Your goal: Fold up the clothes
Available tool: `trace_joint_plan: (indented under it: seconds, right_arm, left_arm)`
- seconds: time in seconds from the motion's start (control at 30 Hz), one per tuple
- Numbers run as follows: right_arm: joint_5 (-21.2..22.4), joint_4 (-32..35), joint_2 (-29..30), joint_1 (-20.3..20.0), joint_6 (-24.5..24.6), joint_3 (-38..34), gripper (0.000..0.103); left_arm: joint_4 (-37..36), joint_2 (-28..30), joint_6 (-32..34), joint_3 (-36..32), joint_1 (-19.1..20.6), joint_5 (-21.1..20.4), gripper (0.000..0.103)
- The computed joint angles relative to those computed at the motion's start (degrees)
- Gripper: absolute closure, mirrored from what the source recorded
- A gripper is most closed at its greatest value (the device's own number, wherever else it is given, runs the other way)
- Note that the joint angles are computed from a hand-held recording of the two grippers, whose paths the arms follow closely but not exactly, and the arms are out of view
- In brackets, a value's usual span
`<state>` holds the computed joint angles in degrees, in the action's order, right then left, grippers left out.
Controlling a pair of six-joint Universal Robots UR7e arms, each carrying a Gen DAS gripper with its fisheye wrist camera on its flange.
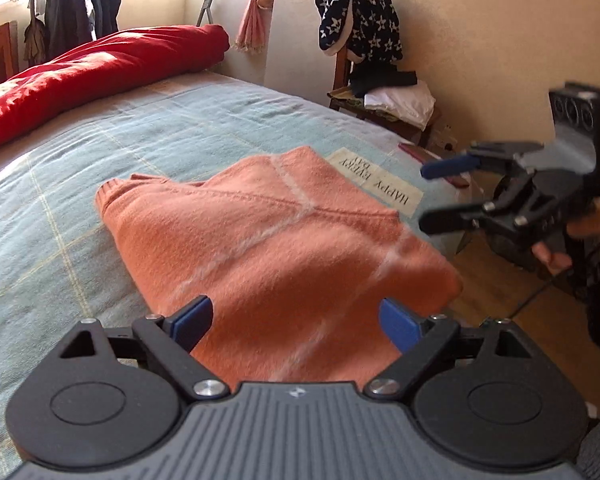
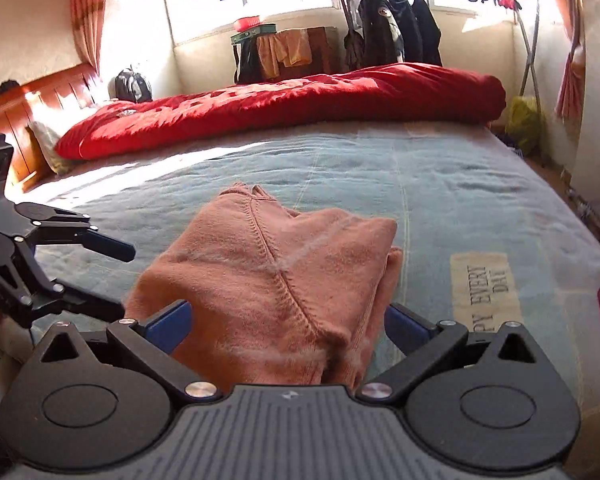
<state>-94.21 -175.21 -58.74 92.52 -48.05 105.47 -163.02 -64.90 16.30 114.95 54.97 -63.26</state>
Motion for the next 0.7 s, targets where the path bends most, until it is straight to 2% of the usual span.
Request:
trace_joint_plan:
  seconds: [0.13, 0.27, 0.3, 0.37, 0.4, 0.47, 0.57, 0.6, 0.7]
  right_arm:
    - [0.6, 6.5, 4.0, 1.2, -3.9, -4.8, 0.000]
    - [-4.1, 11.8, 7.8, 0.9, -2.5, -8.4, 0.000]
    - [-4.1, 11.0, 8.2, 0.2, -3.3, -8.0, 0.000]
    - [-0.5, 7.3, 7.6, -1.3, -6.0, -5.6, 0.000]
    - [-0.5, 7.0, 7.4, -1.3, -6.1, -5.3, 0.000]
    - [-2.1, 7.5, 7.4, -0.6, -4.7, -5.6, 0.000]
    - [-7.8, 8.2, 8.4, 2.6, 0.3, -7.3, 0.000]
    - [-8.1, 8.5, 8.4, 3.4, 1.7, -7.8, 0.000]
    - [-4.6, 7.1, 9.0, 4.7, 1.8, -9.1, 0.000]
  left_arm:
    - [-1.2, -3.2, -4.4, 5.6, -0.6, 5.8, 0.013]
    - [-4.2, -6.3, -11.5, 9.8, 0.0, 8.7, 0.013]
    - [-4.9, -7.0, -12.8, 10.5, 0.3, 9.0, 0.013]
    - [-5.9, -7.9, -14.2, 11.5, 0.7, 9.4, 0.013]
    - [-6.2, -8.2, -14.7, 11.7, 1.0, 9.5, 0.012]
    - [-7.1, -8.5, -15.2, 11.9, 1.5, 9.8, 0.012]
    - [-8.9, -8.4, -16.0, 12.0, 2.1, 10.7, 0.012]
    - [-9.5, -8.4, -16.3, 12.1, 2.2, 10.8, 0.012]
    - [-10.1, -8.5, -16.6, 12.2, 2.7, 10.3, 0.012]
